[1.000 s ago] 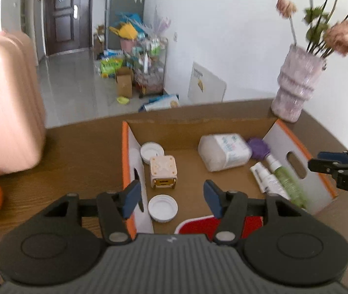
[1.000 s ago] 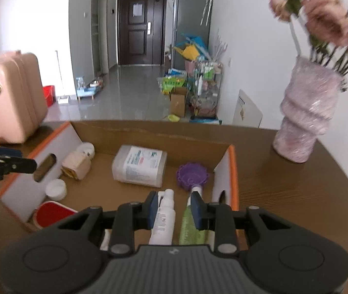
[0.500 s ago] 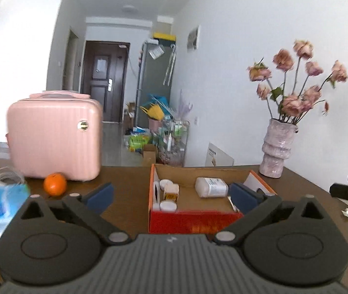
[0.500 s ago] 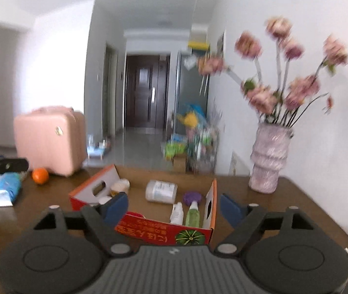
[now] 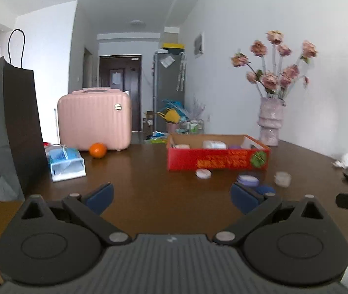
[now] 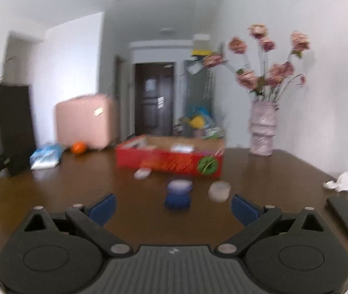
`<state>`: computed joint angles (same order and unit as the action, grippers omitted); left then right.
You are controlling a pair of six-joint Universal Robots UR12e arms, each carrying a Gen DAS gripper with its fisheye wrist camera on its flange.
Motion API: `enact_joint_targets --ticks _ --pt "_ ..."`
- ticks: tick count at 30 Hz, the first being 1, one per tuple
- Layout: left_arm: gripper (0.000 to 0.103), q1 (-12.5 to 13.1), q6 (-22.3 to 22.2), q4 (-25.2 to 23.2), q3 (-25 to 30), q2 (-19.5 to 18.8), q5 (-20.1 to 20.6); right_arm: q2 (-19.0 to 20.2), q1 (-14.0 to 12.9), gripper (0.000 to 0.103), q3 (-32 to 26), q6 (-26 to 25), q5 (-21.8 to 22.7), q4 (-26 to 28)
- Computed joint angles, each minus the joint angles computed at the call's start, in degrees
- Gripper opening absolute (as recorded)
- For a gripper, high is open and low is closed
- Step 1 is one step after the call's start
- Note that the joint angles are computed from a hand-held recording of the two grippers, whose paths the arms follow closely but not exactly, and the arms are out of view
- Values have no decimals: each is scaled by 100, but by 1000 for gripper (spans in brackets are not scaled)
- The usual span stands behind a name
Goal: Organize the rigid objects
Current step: 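Move both tools back toward the blue cap and small white cap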
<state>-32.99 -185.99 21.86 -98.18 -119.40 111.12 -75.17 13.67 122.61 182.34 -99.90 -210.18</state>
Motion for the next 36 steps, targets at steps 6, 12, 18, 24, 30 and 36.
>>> enact_joint_targets --ticks 6,12,18,24,30,36 --pt "103 -42 19 -230 -25 43 -163 -113 136 102 263 -187 -122 -85" --pt "103 -38 -79 -536 52 3 -313 -57 141 102 224 -47 -265 4" --pt "103 -26 -94 -849 234 -132 -374 28 12 101 191 288 -248 83" --pt "103 54 -206 -1319 605 -330 -390 143 -131 99 33 406 -98 429" --pt "103 146 -224 -1756 1066 -578 -440 294 -269 94 -286 436 104 850" --pt "103 308 -192 -2483 1811 -932 -754 507 -396 89 -821 331 452 1550"
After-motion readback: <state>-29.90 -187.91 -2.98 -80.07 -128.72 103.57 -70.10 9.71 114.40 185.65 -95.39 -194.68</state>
